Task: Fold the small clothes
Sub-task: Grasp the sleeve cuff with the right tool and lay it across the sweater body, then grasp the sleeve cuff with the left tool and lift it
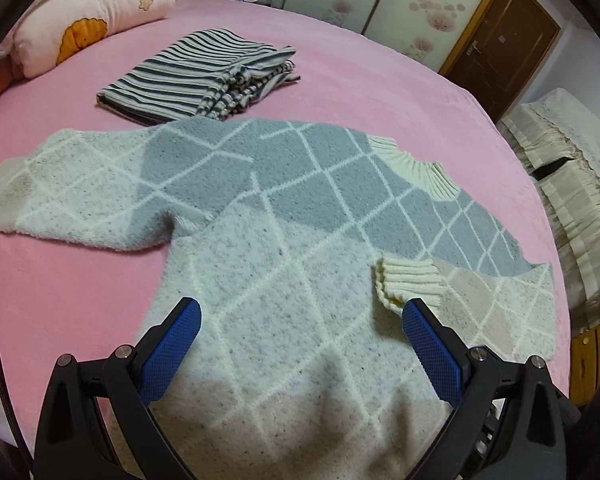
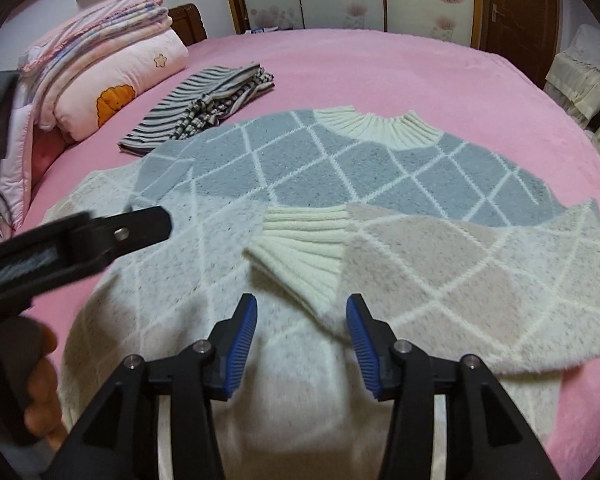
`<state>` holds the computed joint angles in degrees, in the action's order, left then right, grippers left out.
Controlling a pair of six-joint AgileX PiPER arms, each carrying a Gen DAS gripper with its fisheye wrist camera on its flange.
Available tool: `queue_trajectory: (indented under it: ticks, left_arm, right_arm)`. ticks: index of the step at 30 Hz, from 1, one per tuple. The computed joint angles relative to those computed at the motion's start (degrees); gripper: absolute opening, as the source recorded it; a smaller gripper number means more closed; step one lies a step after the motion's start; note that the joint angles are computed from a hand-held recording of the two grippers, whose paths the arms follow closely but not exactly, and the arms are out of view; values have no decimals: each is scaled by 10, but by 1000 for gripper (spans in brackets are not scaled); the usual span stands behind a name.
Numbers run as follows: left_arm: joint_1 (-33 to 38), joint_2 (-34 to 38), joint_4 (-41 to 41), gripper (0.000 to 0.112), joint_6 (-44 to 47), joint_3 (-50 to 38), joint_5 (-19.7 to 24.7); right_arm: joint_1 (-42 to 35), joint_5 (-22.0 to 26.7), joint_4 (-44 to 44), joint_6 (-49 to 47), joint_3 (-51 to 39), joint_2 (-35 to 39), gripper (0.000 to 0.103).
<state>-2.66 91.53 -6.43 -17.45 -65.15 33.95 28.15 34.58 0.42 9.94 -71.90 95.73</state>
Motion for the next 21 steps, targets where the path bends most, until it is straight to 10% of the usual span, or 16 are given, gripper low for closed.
queue_trajectory:
  ticks: [9,21]
  left_arm:
    - [-13,18,-190,98,163,9,-2]
    - [-39,123,-385,71,266,-33,-25]
  right_arm:
    - [-66,4,45,-3,116,-113,71]
    - [-151,-92,-56,101,258,-229,71]
